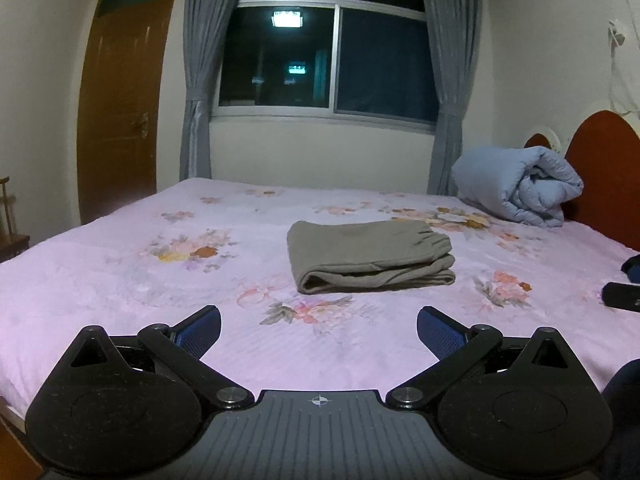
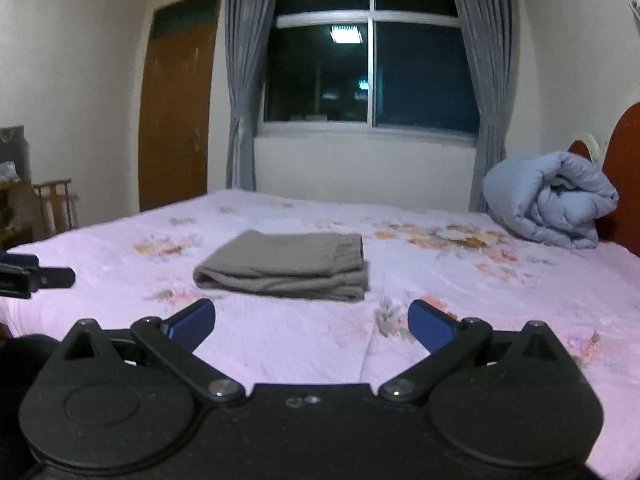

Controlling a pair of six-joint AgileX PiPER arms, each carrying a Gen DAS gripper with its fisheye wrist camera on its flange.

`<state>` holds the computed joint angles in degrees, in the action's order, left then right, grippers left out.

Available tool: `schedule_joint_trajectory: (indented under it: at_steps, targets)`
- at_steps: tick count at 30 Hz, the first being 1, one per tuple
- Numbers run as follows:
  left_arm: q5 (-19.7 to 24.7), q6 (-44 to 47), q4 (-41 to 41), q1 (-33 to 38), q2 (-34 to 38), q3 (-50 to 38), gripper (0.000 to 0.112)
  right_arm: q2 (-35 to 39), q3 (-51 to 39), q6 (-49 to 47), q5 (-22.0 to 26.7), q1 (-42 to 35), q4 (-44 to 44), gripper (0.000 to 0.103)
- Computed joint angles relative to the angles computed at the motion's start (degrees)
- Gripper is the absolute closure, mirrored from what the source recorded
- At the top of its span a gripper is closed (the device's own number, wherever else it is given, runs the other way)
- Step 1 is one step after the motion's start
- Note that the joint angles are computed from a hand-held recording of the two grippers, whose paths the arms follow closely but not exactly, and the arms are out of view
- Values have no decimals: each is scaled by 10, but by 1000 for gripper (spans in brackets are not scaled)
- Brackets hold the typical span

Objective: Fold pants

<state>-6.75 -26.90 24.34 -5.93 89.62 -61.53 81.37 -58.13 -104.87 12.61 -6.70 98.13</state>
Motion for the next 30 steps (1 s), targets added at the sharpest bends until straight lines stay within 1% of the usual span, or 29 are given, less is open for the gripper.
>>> schedule_joint_trajectory:
  at_steps: [1,2,3,4,8,11,16,17,19,24,28,30]
  targets:
    - [-4,-7,6,1,0,2,9,2,-3,7,-19,6,0,6]
    - [-7,-37,36,4,0,2,9,3,-4,19,-23,6,-5,6]
    - [-12,-55,52,6,0,3,9,6,-7,54,-17,1,-32,6]
    - [-15,-57,50,8,-1,5,9,6,-7,66,-14,-1,-38,6]
    - [-17,-89,81,11,-1,5,9,2,0,42,-15,0,-21,6]
    - [-17,-76,72,8,-1,6,9,4,-2,53,-13,-1,-40,6]
    - [-15,-66,61,5,0,4,9,3,-2,59,-12,-2,-44,6]
    - [-15,-78,74,5,0,3,9,4,-3,63,-9,-3,-49,6]
    - [-16,-67,65,5,2,2,9,4,-3,69,-10,-2,-55,6]
    - [-21,-74,76,5,1,4,9,4,-3,71,-9,-3,-57,6]
    - [-22,-47,51,2,-2,7,9,3,-3,75,-10,-2,-60,6]
    - [-22,-47,52,1,-1,7,9,3,-4,83,-9,-3,-68,6]
